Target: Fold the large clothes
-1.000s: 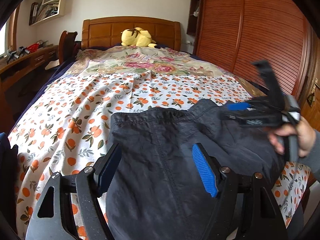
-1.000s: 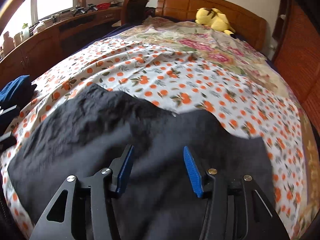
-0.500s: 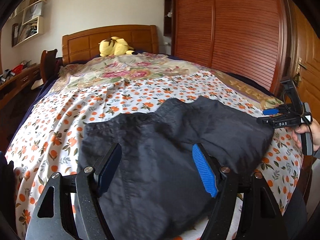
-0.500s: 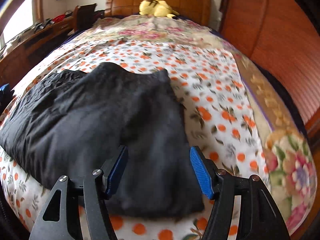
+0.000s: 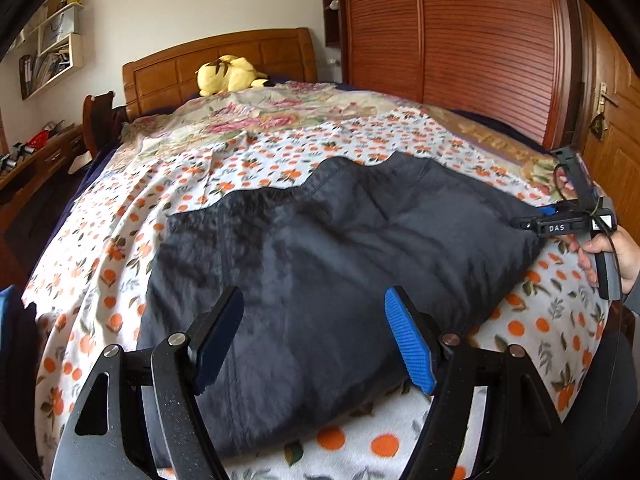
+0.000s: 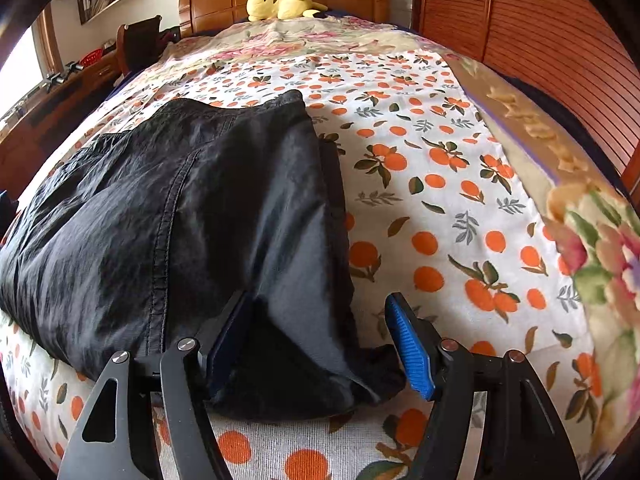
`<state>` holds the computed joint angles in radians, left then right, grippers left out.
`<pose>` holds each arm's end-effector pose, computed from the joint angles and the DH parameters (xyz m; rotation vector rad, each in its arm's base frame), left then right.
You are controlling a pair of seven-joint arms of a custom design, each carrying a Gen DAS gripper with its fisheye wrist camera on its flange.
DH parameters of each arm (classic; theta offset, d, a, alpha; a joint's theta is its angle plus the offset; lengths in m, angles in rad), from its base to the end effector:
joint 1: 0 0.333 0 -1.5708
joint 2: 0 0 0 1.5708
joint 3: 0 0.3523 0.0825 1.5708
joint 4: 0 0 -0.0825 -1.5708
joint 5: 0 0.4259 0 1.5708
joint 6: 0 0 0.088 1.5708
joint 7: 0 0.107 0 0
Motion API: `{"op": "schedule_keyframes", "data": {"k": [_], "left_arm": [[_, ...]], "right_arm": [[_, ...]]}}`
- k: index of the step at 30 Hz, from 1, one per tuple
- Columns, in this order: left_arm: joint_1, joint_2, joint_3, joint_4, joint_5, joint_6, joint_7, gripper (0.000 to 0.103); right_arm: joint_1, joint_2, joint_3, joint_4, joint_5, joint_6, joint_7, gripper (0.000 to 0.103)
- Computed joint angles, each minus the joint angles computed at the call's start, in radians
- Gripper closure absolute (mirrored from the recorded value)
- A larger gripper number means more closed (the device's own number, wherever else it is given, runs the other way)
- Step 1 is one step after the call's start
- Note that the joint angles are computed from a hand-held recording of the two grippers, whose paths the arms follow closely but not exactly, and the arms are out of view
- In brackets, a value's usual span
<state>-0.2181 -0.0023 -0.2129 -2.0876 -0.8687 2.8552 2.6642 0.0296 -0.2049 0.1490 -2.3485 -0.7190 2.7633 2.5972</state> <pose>0.5817 -0.2220 0.5154 -0.9796 2.3392 -1.0798 0.5262 0.1263 0.4863 -1.5704 2.0174 -0.7804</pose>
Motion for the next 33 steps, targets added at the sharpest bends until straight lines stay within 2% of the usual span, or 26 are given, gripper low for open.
{"op": "schedule_keyframes", "data": {"k": [5,8,12,14,16,18,23,30,33], "left_arm": [[0.015,-0.038,0.03,-0.049,-0.019,-0.049,-0.036,0.029],[0.02,-0.059,0.048,-0.088,0.006,-0.027,-0.086,0.029],[0.03,-0.076,0.067,-0.139,0.112,0.031,-0.196,0.029],[0.037,-0.072,0.073,-0.152,0.193,0.062,-0.267,0.029],[0.058,-0.055,0.071,-0.154,0.346,0.08,-0.4,0.029],[0.061,-0.037,0.078,-0.139,0.382,0.075,-0.431,0.029],[0.085,0.004,0.071,-0.1,0.378,0.042,-0.45,0.029],[0.131,0.036,0.049,-0.068,0.338,-0.03,-0.483,0.029],[0.14,0.042,0.043,-0.058,0.333,-0.057,-0.501,0.029]], "right_arm": [[-0.027,0.006,0.004,-0.025,-0.063,0.065,0.065,0.032],[-0.048,0.008,0.018,-0.035,-0.131,0.087,0.128,0.032],[-0.06,0.014,0.019,-0.045,-0.211,0.12,0.211,0.032],[-0.063,0.017,0.014,-0.048,-0.237,0.137,0.235,0.032],[-0.063,0.016,0.012,-0.052,-0.254,0.145,0.255,0.032],[-0.055,0.014,0.005,-0.055,-0.242,0.146,0.244,0.032],[-0.045,0.003,0.005,-0.058,-0.2,0.131,0.204,0.032],[-0.045,-0.006,0.028,-0.049,-0.246,0.081,0.229,0.032],[-0.039,-0.004,0.016,-0.052,-0.256,0.092,0.236,0.032]]}}
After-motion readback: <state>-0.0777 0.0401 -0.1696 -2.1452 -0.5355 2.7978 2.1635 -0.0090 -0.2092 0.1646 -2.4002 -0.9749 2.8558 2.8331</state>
